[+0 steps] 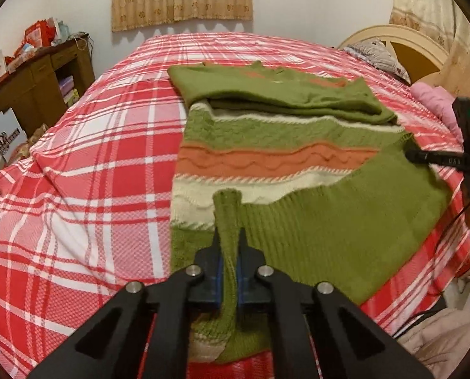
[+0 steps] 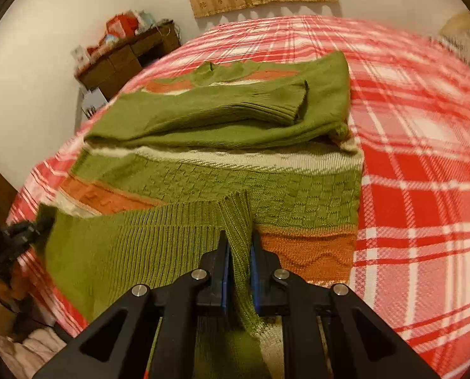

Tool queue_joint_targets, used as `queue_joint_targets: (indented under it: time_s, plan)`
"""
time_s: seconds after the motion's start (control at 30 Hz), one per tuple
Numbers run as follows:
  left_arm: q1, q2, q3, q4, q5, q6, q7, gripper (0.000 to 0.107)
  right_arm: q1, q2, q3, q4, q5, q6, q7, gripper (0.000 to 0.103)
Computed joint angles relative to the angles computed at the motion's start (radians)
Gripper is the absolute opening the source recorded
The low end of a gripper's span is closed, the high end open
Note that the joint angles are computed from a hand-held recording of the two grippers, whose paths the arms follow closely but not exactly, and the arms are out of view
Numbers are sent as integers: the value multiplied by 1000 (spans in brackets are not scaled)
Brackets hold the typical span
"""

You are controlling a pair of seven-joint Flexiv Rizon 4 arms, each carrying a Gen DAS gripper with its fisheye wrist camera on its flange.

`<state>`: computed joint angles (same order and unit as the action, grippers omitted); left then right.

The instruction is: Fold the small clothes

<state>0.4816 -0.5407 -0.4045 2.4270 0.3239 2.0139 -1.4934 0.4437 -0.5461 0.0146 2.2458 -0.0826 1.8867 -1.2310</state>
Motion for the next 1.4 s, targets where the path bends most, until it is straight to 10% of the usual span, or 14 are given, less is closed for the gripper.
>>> queue_joint_targets:
  time_s: [0.27,0.63,0.93,1.4]
  plan:
    - [212,21,-255,-48,-49,-131,-34,6,-11,82,15,17,8,54,-29,10]
    - [106,-39,-243,-274,-239,-241,36,6,148,73,-200,-103,78,-35,-79,10]
    - [-71,-123,-121,-514,-427,-334,118,6,119,-42,-284,-326,-17,-148,-38,10]
    - [-513,-364,373,-1023,-609,-540,71,5,-44,-365,-250,-805,-179,-323,190,10]
